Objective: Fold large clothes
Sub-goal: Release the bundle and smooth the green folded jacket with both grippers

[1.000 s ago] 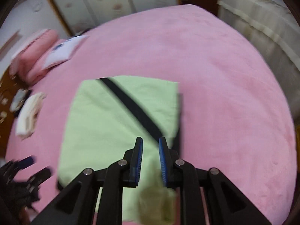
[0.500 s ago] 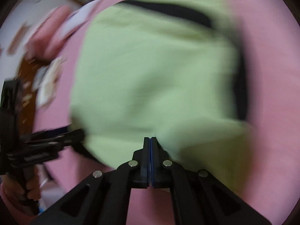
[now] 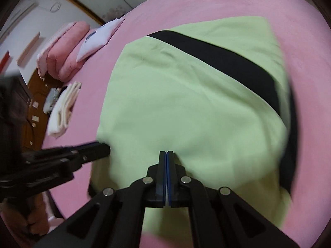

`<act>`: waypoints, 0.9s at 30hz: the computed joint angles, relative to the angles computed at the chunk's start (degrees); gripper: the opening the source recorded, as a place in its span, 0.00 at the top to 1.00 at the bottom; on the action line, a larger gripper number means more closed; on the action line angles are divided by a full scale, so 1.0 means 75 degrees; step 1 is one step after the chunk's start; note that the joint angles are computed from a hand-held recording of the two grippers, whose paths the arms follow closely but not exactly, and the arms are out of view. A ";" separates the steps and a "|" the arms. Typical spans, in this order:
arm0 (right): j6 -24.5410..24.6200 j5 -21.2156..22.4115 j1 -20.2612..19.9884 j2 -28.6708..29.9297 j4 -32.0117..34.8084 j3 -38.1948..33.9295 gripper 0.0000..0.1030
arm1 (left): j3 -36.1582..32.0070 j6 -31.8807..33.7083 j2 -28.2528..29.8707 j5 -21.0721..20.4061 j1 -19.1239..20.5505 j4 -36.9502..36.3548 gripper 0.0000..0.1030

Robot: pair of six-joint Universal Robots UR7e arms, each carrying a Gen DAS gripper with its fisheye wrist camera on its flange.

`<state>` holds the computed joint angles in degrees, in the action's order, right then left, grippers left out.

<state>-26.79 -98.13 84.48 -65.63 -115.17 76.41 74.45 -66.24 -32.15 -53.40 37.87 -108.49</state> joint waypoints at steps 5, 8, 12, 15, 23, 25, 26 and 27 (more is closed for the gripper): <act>0.0033 0.0133 0.0144 0.0953 -0.0502 -0.1081 1.00 | -0.0815 0.0659 0.0503 0.0720 0.0535 -0.0232 0.83; -0.0152 -0.0358 0.0215 0.1315 -0.1086 -0.1517 1.00 | -0.1448 0.0903 0.0842 0.1225 0.0707 0.0080 0.83; -0.0140 -0.0921 0.0231 0.1723 -0.1184 -0.2329 1.00 | -0.2191 0.0702 0.1153 0.1703 0.0732 0.1068 0.83; -0.0060 -0.1147 0.0128 0.1796 -0.0852 -0.2818 1.00 | -0.2693 -0.0411 0.1177 0.2042 0.0595 0.2539 0.83; 0.0835 -0.2703 0.0328 0.0610 -0.0255 -0.1768 0.97 | -0.1475 -0.1904 0.0190 0.0815 0.0149 0.3025 0.75; 0.1302 -0.2941 0.0379 0.0149 0.0102 -0.1202 0.97 | -0.1117 -0.2344 0.0000 0.0338 -0.0023 0.3041 0.74; 0.1463 -0.3005 0.0405 -0.0029 0.0156 -0.0960 0.97 | -0.0864 -0.2566 -0.0134 0.0095 -0.0129 0.2990 0.74; 0.1701 -0.3034 0.0432 -0.0365 0.0182 -0.0515 0.97 | -0.0595 -0.2712 -0.0244 -0.0168 -0.0233 0.2774 0.74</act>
